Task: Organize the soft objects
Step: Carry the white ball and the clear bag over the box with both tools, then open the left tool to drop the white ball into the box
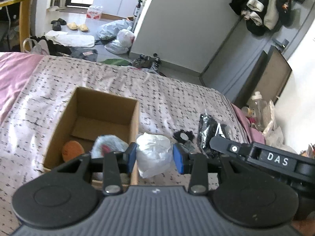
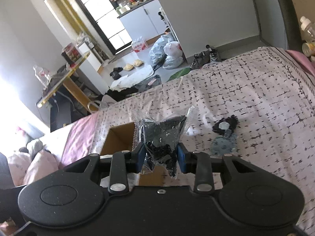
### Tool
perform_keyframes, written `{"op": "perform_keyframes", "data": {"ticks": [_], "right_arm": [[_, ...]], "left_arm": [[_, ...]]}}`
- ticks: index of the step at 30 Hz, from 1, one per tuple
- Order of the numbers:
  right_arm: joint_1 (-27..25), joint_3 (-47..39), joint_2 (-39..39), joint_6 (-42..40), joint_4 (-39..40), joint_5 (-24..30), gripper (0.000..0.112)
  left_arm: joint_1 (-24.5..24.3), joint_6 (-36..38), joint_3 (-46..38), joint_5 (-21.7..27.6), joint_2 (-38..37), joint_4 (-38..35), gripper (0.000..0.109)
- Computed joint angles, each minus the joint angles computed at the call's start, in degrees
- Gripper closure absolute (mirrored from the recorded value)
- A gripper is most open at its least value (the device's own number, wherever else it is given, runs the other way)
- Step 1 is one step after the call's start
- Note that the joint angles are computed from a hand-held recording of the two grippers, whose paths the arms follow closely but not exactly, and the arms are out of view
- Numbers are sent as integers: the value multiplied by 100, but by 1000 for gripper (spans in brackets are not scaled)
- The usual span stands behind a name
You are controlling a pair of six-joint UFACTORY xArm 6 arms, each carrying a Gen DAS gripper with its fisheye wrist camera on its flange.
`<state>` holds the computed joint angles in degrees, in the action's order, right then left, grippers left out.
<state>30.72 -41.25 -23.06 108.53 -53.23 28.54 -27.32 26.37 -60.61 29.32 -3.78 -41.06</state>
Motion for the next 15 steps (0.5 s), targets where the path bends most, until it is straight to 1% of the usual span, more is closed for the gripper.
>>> {"op": "perform_keyframes", "data": {"ticks": [2,4,6,10,12,15], "right_arm": [[115,-203,160,274,-284,141,79],[178,-368,304,560,-554,169,79],[217,-530,459,652,-679,175,79],[217,-856,769,517,-728,141,79],[197,-977,896,431,-681,79,79],[217,-1185,1103,247,-620,102,79]], "left_arm": [[115,36,-91,36,46,-35,70],[213,36,-183,53,109,-22,70],[327,104,-274,88,192,-89,70],[530,102,-406,75,360,-15,70],[590,-23,-448,-46,445,295,70],[712,-145,-536,-39,571,407,70]]}}
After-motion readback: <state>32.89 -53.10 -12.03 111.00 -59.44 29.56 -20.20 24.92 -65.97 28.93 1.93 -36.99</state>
